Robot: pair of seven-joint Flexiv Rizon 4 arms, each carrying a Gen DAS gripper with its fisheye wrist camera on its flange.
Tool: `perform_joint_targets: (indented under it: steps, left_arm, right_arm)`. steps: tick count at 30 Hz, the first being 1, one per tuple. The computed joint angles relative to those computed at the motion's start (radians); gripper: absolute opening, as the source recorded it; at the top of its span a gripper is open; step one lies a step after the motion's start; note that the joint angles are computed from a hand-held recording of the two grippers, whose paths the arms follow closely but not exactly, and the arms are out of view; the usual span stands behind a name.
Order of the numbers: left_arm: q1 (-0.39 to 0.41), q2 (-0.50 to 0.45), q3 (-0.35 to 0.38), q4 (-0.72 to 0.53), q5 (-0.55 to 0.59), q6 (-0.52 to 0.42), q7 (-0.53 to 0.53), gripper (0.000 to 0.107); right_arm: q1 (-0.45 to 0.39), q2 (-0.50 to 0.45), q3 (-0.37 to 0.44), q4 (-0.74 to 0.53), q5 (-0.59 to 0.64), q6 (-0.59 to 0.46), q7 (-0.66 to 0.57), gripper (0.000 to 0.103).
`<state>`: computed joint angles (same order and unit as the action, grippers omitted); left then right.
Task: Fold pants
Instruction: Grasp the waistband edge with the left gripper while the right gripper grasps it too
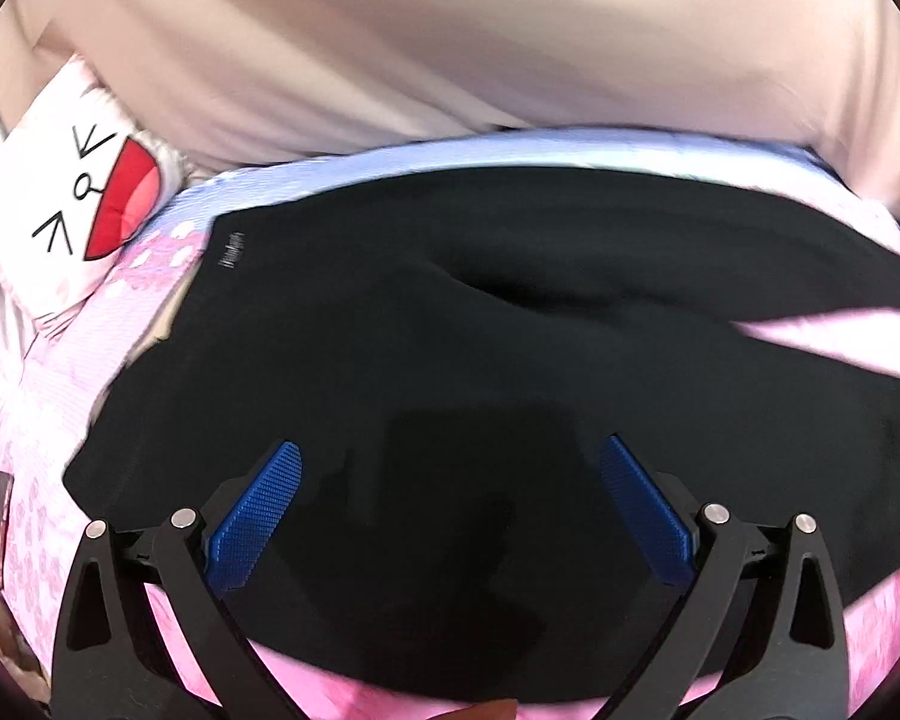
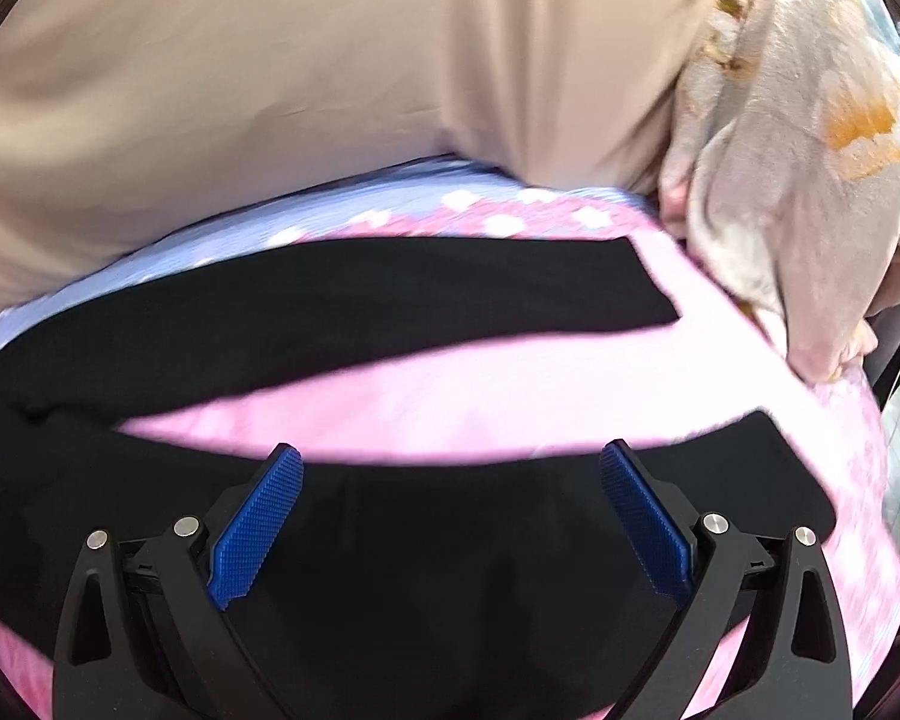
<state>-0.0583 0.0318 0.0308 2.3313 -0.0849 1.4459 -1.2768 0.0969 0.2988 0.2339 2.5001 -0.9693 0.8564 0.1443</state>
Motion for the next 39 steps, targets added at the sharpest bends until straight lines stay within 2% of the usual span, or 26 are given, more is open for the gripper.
perform_joint_targets:
  steps: [3, 4, 5, 6, 7, 10, 13, 16, 20, 22, 26, 28, 33, 35, 36, 37, 39]
  left_arm:
    - [0.05, -0.064, 0.022, -0.108, 0.169, 0.007, -0.143, 0.098]
    - [0.057, -0.091, 0.03, -0.148, 0.193, 0.006, -0.159, 0.098]
    - [0.06, -0.111, 0.032, -0.179, 0.189, -0.007, -0.16, 0.098]
    - [0.063, -0.129, 0.03, -0.204, 0.168, -0.021, -0.15, 0.098]
    - [0.077, -0.161, 0.008, -0.235, 0.1, -0.034, -0.099, 0.098]
    - [0.06, -0.26, 0.021, -0.385, 0.091, -0.135, -0.09, 0.098]
    - [0.023, -0.386, 0.092, -0.583, 0.172, -0.225, -0.177, 0.098]
    - [0.051, -0.489, 0.122, -0.742, 0.152, -0.311, -0.167, 0.098]
    - [0.165, -0.571, 0.068, -0.853, 0.056, -0.369, -0.094, 0.098]
    - [0.211, -0.628, 0.042, -0.923, -0.016, -0.428, -0.071, 0.098]
    - [0.233, -0.707, 0.032, -1.013, -0.073, -0.522, -0.075, 0.095]
    - [0.248, -0.72, 0.006, -1.019, -0.109, -0.549, -0.052, 0.079]
    - [0.214, -0.719, 0.036, -1.019, -0.081, -0.508, -0.053, 0.058]
    - [0.21, -0.722, 0.041, -1.027, -0.071, -0.517, -0.051, 0.059]
    - [0.209, -0.723, 0.043, -1.031, -0.069, -0.525, -0.055, 0.069]
    - [0.204, -0.726, 0.052, -1.038, -0.065, -0.538, -0.072, 0.089]
    - [0.194, -0.734, 0.071, -1.04, -0.046, -0.517, -0.114, 0.094]
  right_arm:
    - [-0.056, -0.024, -0.07, 0.001, -0.027, 0.083, -0.054, 0.097]
    - [-0.067, -0.049, -0.085, -0.015, -0.02, 0.103, -0.078, 0.097]
    - [-0.081, -0.073, -0.102, -0.027, -0.034, 0.155, -0.092, 0.097]
    - [-0.096, -0.117, -0.13, -0.049, -0.063, 0.261, -0.112, 0.097]
    - [-0.104, -0.155, -0.14, -0.073, -0.073, 0.324, -0.131, 0.097]
    - [-0.078, -0.319, -0.158, -0.207, -0.003, 0.447, -0.309, 0.097]
    - [-0.025, -0.47, -0.194, -0.361, 0.113, 0.403, -0.503, 0.097]
    - [-0.02, -0.525, -0.238, -0.429, 0.16, 0.321, -0.567, 0.097]
    - [-0.069, -0.49, -0.306, -0.374, 0.144, 0.389, -0.525, 0.097]
    - [-0.11, -0.462, -0.336, -0.338, 0.122, 0.384, -0.495, 0.097]
    - [-0.199, -0.438, -0.341, -0.293, 0.19, 0.384, -0.511, 0.097]
    - [-0.232, -0.433, -0.344, -0.273, 0.222, 0.417, -0.526, 0.097]
    - [-0.266, -0.431, -0.355, -0.249, 0.241, 0.464, -0.547, 0.097]
    - [-0.277, -0.427, -0.36, -0.236, 0.234, 0.494, -0.545, 0.097]
    - [-0.284, -0.431, -0.36, -0.239, 0.25, 0.506, -0.562, 0.097]
    - [-0.291, -0.434, -0.36, -0.238, 0.264, 0.528, -0.578, 0.097]
    - [-0.301, -0.439, -0.352, -0.24, 0.324, 0.541, -0.636, 0.097]
